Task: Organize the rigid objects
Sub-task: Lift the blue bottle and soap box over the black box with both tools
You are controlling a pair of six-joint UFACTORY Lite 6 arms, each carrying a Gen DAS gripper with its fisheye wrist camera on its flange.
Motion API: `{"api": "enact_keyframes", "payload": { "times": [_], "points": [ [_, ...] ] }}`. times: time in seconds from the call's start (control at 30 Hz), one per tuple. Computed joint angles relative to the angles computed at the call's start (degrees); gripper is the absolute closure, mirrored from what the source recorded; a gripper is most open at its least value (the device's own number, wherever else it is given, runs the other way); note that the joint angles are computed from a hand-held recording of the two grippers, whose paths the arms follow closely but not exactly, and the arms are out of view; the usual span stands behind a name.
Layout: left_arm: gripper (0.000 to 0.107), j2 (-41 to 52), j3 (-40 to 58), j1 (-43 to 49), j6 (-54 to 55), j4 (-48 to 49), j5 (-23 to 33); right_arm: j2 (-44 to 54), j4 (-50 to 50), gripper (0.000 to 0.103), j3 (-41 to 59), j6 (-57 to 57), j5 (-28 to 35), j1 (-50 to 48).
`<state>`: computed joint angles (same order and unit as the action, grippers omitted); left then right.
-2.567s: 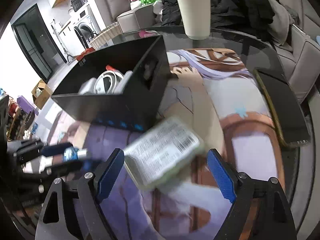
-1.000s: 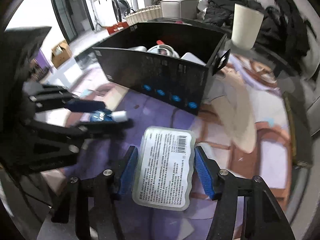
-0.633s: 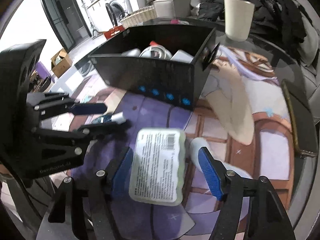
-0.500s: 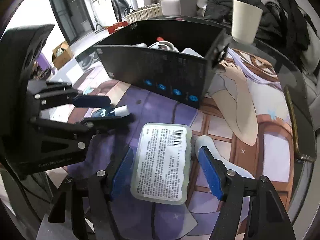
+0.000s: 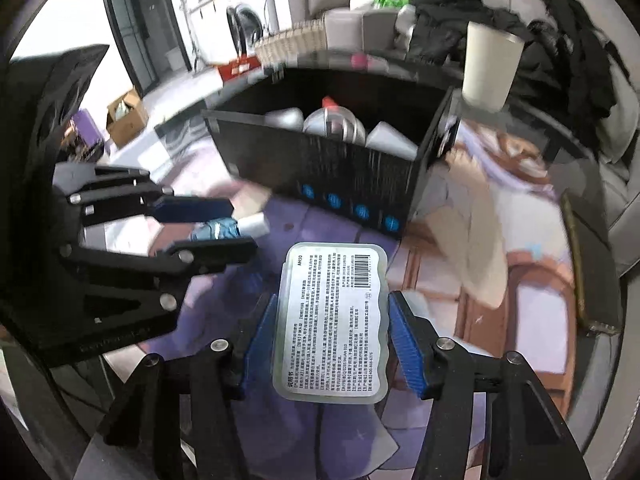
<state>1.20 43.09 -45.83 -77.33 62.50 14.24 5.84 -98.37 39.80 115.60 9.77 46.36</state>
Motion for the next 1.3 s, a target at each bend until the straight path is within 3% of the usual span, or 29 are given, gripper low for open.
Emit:
{"api": "enact_keyframes", "payload": {
  "times": [0.17,0.27,0.4,0.53,0.7,0.87,1.07,1.13,1.3],
  "points": [
    [0.078,-9.83,-3.68,-3.12,-22.05,21.55,6.24,-8.64,-7.68,0.048,-2.71,9.68,6.76,4.12],
    [0.078,-17.52,-6.91,-7.45,-31.32,30.99,14.29,-15.38,-15.50,0.048,-5.84,17.34,13.81,7.03],
    [0.078,-28.21,-11.49,-12.34,-37.57,37.92,23.43,-21.74,-13.76,0.048,-7.94,13.90,29.65,16.81],
    [0.078,-33.53,-12.86,-14.66,-36.33,38.40,29.01,-23.63,-11.48,0.047,-6.82,10.10,39.42,23.87],
    [0.078,-36.57,-13.48,-10.97,-34.28,37.75,25.51,-22.76,-9.10,0.047,-4.66,7.87,40.72,25.73],
    [0.078,-32.95,-10.81,-5.90,-36.50,39.92,20.86,-21.11,-9.76,0.047,-2.89,8.40,39.92,24.02],
    [0.078,-22.98,-4.54,3.49,-47.64,51.65,14.35,-14.86,-14.60,0.047,2.64,11.54,37.08,16.86],
    [0.078,-19.78,-2.39,7.74,-55.21,59.78,11.13,-12.15,-16.60,0.047,4.75,12.95,36.65,14.55],
    [0.078,-15.74,0.51,11.48,-62.73,67.47,10.42,-6.68,-20.30,0.047,10.11,15.78,34.95,9.90]
  ]
}}
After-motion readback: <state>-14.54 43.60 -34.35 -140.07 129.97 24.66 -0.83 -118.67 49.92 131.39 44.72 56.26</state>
